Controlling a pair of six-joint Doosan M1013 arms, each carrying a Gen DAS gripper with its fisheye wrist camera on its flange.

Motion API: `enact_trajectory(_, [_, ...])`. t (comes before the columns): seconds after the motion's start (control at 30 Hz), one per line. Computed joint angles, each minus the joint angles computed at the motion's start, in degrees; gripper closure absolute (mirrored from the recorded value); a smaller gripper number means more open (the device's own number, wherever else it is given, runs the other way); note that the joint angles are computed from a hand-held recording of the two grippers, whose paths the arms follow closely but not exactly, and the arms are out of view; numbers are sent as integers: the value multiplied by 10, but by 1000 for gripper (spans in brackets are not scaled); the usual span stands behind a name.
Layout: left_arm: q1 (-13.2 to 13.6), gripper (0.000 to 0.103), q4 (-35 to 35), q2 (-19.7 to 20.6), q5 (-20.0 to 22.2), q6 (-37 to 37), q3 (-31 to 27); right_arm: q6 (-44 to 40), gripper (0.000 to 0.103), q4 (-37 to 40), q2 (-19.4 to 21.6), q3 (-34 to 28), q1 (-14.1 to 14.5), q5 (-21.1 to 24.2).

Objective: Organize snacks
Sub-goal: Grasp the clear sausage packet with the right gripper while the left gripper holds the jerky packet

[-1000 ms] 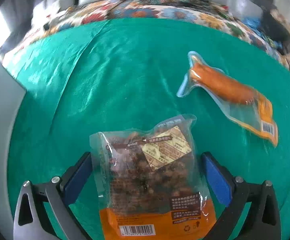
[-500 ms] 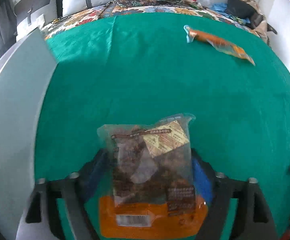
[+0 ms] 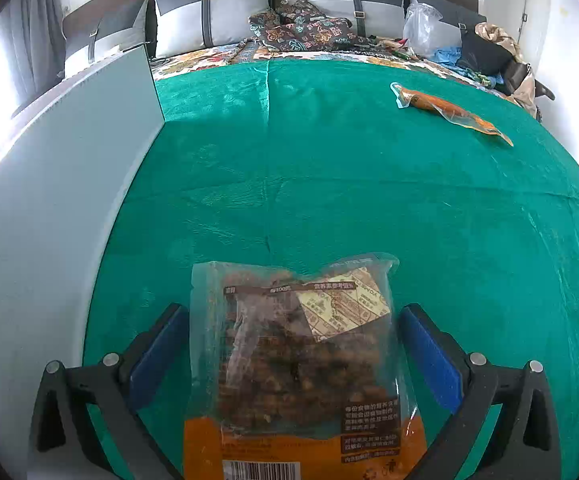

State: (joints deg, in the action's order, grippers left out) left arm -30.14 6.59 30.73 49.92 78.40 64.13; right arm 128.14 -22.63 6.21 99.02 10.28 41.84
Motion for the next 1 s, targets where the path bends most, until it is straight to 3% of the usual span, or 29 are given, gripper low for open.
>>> enact_trajectory(0.63, [1,0,-2,0,0,2,0,0,10,0,2,-2,1,2])
enact_trajectory(0.7, [1,0,-2,0,0,3,0,-62,11,49,5,-13,-9,8])
enact_trajectory(0.8, [1,0,-3,0,0,3,0,-214,15,194,16,-44,-50,-19])
enact_trajectory(0.9, [1,0,-3,0,0,4,0,-293,12,213,56,-127,-76,-21])
enact_trajectory(1.0, [2,0,-3,0,0,4,0,-420,13,280,143,-269,-99,52])
